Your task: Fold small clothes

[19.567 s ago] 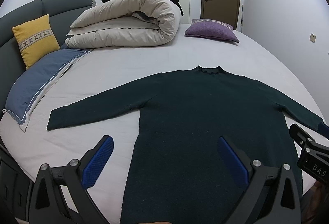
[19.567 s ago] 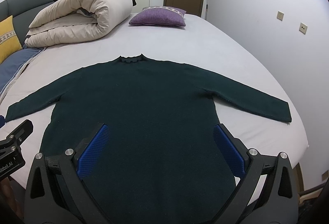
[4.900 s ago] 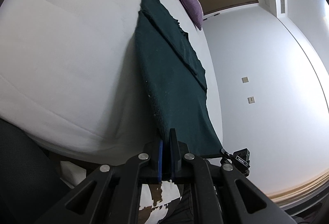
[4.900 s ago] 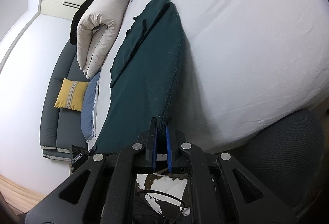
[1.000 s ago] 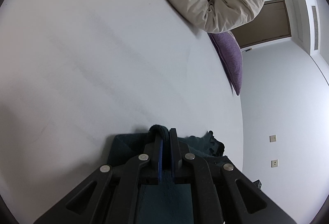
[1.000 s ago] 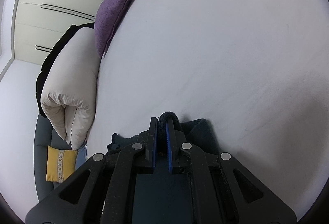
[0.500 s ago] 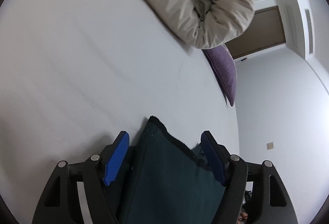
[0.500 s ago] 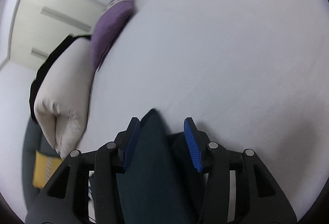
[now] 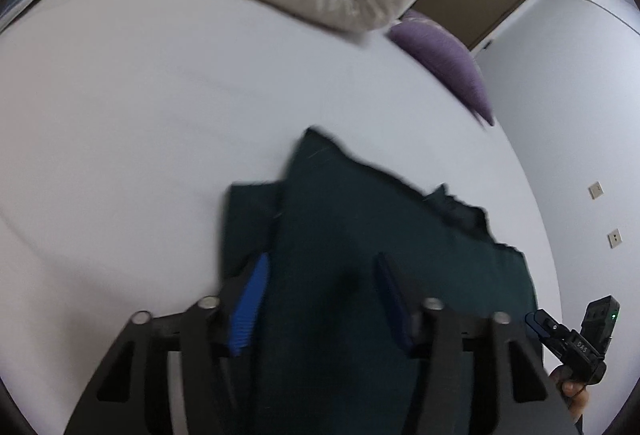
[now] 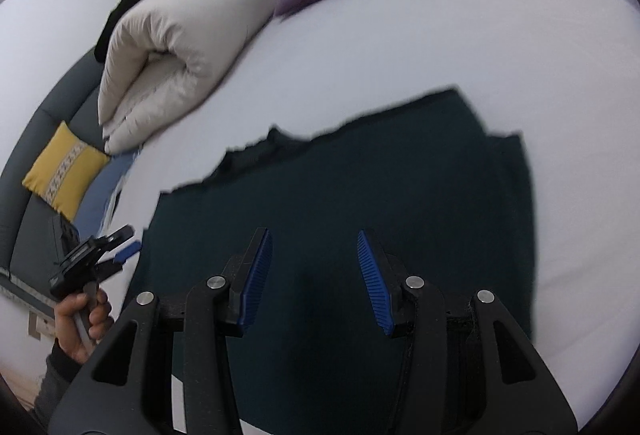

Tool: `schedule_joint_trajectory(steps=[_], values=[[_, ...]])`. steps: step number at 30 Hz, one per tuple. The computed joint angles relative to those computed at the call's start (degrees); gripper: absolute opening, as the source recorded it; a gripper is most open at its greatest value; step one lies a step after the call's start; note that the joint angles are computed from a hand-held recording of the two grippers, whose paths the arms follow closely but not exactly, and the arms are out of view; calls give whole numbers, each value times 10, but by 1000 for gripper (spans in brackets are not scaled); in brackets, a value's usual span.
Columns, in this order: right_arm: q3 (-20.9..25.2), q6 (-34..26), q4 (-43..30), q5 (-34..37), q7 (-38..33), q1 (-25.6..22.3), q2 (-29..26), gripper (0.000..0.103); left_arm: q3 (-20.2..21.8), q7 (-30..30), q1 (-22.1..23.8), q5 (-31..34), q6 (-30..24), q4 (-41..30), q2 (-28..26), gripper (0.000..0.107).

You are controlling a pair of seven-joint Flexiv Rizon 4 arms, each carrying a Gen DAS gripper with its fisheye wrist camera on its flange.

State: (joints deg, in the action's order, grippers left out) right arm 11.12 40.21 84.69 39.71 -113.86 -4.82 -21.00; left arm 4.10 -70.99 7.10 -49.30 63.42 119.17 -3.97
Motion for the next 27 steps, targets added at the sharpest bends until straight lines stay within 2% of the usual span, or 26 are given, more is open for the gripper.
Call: schedule_joint_trajectory(steps=[3,5,7,10,11,13,18,21,23,27], values=[[-5,35,29,-7,3,3,-1,41,3,26,-1,-36,2,25,14,34],[3,31,28,31,-25,-22,-5,31,7,32,-2,-25,-1,32,21,25],[0,36,24,44,-25,-31,-10,29,10,34,-4,-22,-3,39,28,22],[-7,72,38,48,2,-31,-4,30,13,27,-8,-15,-5,49,41,24],[-10,83,49,42,11,-31,6,32,14,20,-11,-7,-4,54,49,34],[-9,92,70,42,-5,-40,28,32,15,34,-21,-21,3,72,68,46],[-28,124,128,12,-49,-40,85,33,20,33,-42,11,26,100,98,46],[-43,120,145,-7,-46,-37,97,33,26,30,-48,12,30,111,104,40],[-50,135,157,-25,-28,-27,97,33,29,21,-48,15,30,115,108,26],[-55,139,170,-41,-19,-25,96,33,34,15,-46,35,17,116,112,17]])
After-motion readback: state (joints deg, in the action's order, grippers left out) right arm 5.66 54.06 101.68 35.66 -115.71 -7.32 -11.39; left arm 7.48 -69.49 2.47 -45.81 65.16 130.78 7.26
